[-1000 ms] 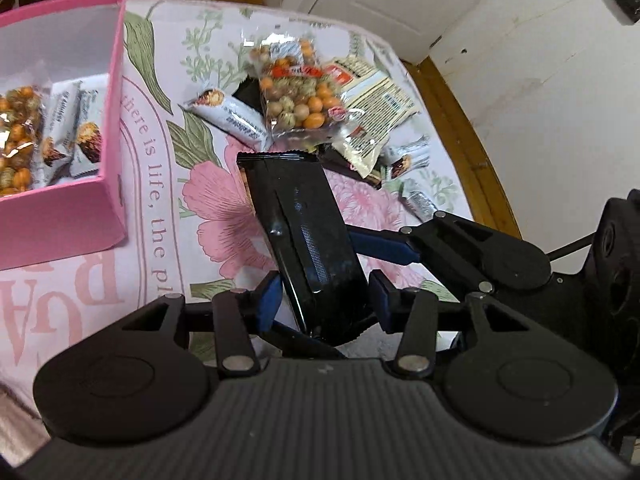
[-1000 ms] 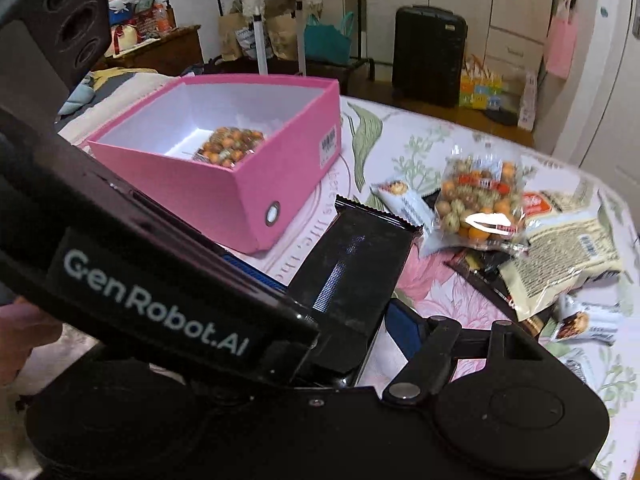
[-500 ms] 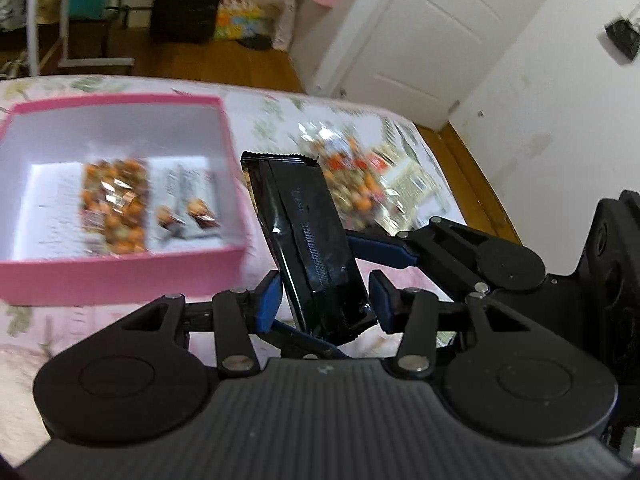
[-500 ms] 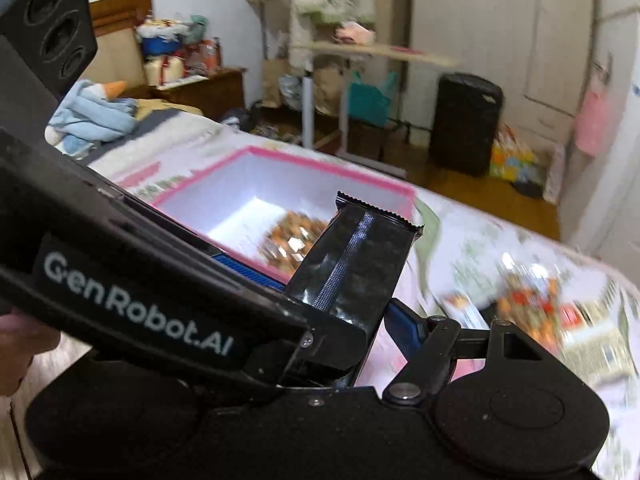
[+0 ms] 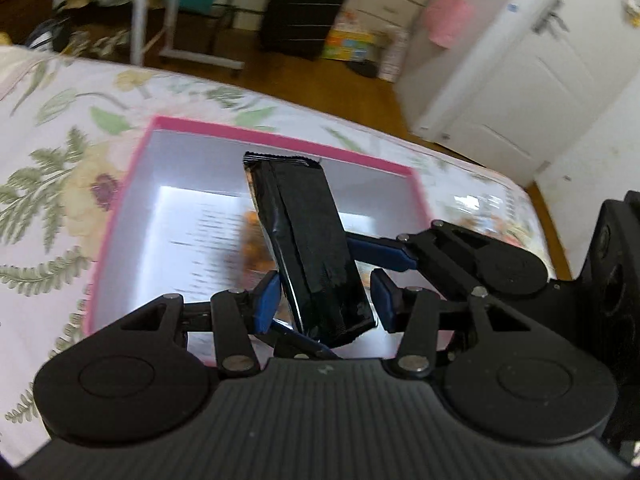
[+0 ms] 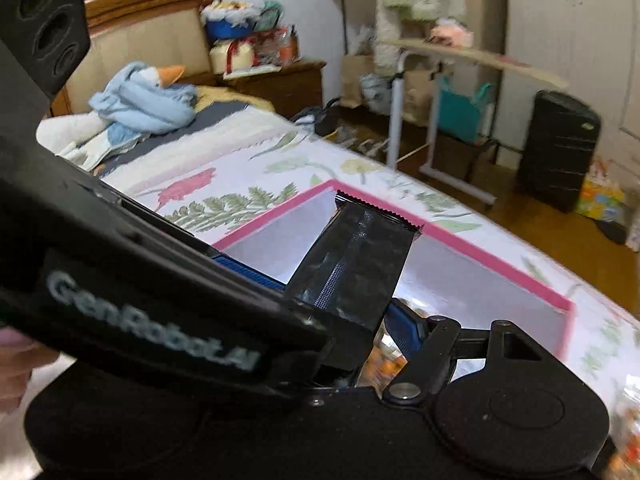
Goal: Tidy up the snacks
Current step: 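Carry the black package into the pink box and open the left gripper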
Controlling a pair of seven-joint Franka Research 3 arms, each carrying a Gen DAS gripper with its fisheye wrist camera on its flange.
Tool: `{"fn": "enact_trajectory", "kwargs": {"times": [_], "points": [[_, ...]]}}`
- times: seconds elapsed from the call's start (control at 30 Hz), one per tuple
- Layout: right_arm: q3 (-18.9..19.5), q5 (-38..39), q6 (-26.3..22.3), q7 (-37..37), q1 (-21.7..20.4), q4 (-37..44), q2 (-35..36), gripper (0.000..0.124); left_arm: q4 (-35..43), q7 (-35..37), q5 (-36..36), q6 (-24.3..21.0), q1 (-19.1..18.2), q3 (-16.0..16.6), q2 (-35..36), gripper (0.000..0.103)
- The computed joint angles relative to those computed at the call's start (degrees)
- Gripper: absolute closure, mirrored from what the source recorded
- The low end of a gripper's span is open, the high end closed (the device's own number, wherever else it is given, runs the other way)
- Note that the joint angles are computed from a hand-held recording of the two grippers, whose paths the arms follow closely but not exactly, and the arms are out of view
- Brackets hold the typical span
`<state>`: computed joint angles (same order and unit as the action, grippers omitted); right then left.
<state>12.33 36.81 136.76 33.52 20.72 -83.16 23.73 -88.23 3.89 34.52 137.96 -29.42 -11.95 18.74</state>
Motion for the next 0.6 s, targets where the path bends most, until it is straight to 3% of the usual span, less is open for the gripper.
{"fn": "enact_trajectory", "kwargs": {"times": [0.23,0.3,0.4,0.53,0.6], "points": [[-0.2,-4.5,-8.9,7.5,2.3,13.4,11.0,0.044,-5.5,-2.7,-3.0,2.2,3.0,0.6,-0.4,0.054],[-1.2,-7.1,-12.2,12.0,3.5,17.0,13.1,0.044,-6.5,-3.7,-3.8,3.8,3.5,0.6,-0.2,0.048],[-1.6,-9.2,-10.9,12.6,3.8,14.0,10.8,0.038,-6.7,-5.0,-4.0,3.7,3.3,0.7,-0.2,0.045],[-1.2,-7.9,-9.9,11.6,1.8,9.1,6.3,0.036,-4.3,-5.3,-0.3,-1.9,1.2,0.7,-0.5,0.045],[-1.0,-5.1,-9.1,11.2,-0.1,5.0,2.8,0.036,-4.3,-5.8,0.6,-2.4,0.7,0.3,-1.5,0.044]]}}
